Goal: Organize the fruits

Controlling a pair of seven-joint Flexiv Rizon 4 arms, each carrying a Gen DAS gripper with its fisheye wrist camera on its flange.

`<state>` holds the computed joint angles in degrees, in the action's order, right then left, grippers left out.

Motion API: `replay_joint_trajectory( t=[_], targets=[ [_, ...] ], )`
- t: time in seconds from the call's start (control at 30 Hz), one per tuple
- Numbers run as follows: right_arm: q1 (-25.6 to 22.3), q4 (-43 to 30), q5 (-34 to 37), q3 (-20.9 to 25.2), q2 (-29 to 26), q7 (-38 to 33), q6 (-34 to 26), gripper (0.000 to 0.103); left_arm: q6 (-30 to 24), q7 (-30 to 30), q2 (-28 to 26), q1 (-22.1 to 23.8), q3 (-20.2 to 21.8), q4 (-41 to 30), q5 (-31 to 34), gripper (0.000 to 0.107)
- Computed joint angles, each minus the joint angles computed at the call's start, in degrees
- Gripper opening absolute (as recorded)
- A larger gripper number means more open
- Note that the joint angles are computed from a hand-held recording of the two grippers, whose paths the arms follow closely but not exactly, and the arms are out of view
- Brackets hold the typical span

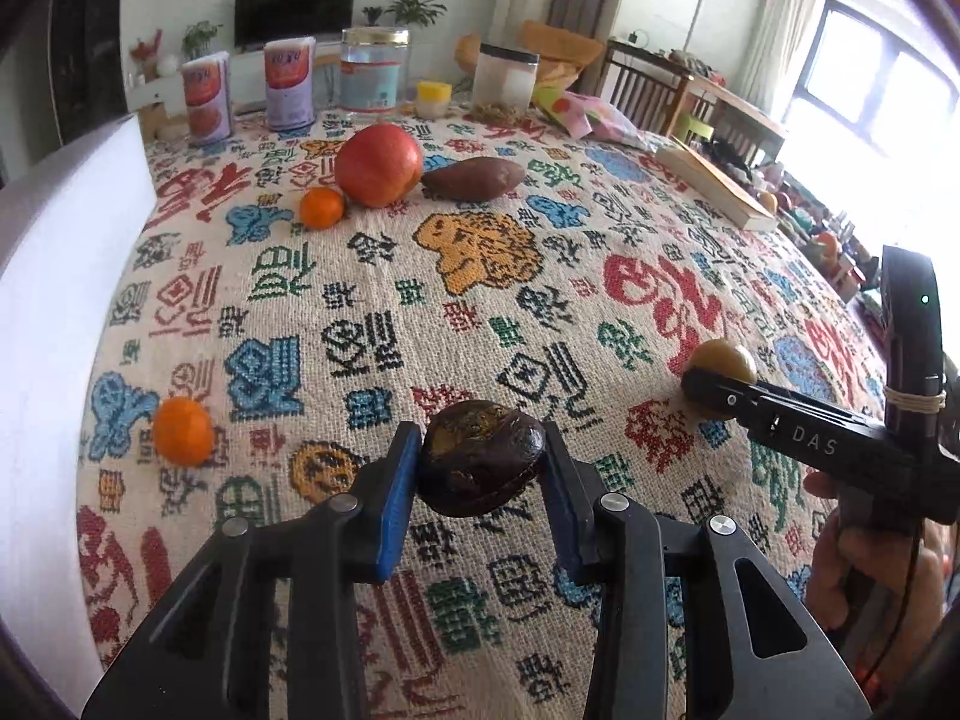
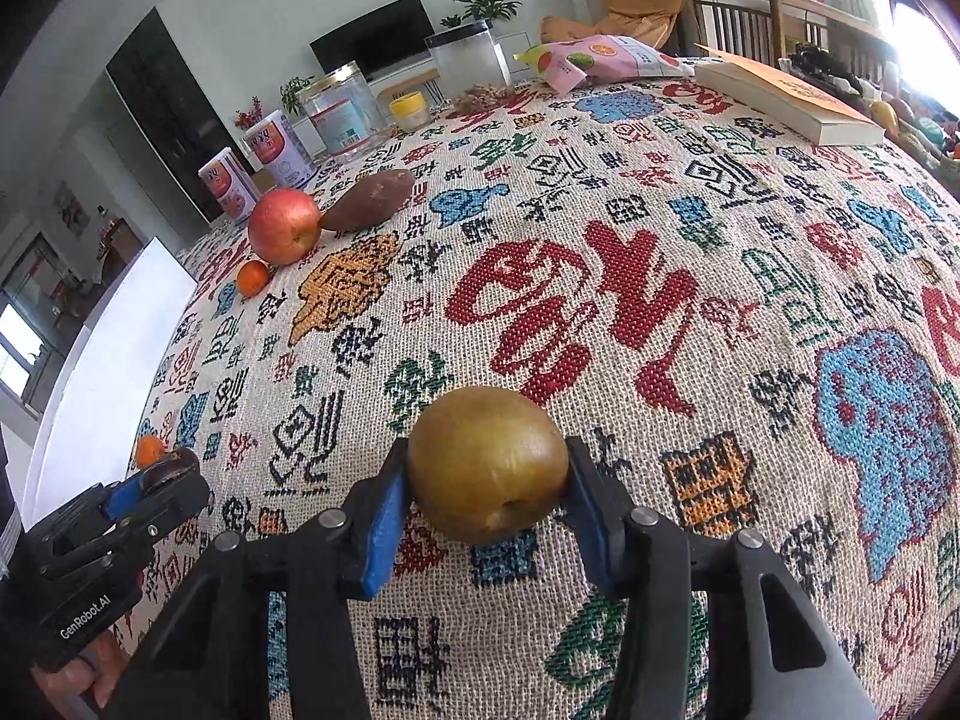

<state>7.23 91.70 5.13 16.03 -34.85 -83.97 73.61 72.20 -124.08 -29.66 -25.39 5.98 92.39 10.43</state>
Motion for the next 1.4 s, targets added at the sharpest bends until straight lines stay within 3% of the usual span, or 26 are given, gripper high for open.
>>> replay_joint_trajectory(
  t=[0.27,0.47,0.6,0.67,0.77,0.93,1.07,1.17,1.4],
  targets=[
    [-4.2,3.0,6.3,5.3,4.5,-4.0,-0.1,0.048,3.0,3.8,8.1,3.6,-5.9,8.2,-6.6,0.040],
    [-5.3,2.0,13.4,10.4,8.9,-12.8,-1.7,0.048,5.3,8.6,23.5,6.7,-9.8,21.3,-15.9,0.040],
    [-4.9,-1.7,20.4,15.4,10.3,-19.8,-6.9,0.048,4.2,8.9,34.4,8.7,-8.5,29.0,-20.2,0.040],
    [-3.5,-4.3,22.7,17.2,10.4,-22.2,-10.8,0.048,2.1,3.9,39.3,12.3,-7.9,31.5,-16.6,0.040],
    [0.3,-8.5,24.4,18.7,9.6,-23.7,-17.3,0.048,-5.4,-7.0,45.8,22.6,-10.0,32.9,-3.7,0.040],
    [10.4,-15.6,21.8,17.8,6.1,-24.7,-26.5,0.048,-12.8,-13.5,48.3,30.4,-8.7,37.0,2.8,0.040],
    [20.6,-16.7,13.9,12.6,4.5,-25.4,-28.6,0.049,-14.8,-15.4,47.8,32.6,-7.2,39.6,4.5,0.040],
    [25.7,-17.2,10.8,9.2,3.2,-25.2,-29.9,0.049,-15.4,-15.8,47.0,33.6,-7.0,40.0,6.3,0.040],
    [31.7,-17.2,3.1,5.0,-0.2,-23.5,-27.2,0.049,-16.5,-17.9,45.8,34.7,-7.6,39.4,11.7,0.044]
  ],
)
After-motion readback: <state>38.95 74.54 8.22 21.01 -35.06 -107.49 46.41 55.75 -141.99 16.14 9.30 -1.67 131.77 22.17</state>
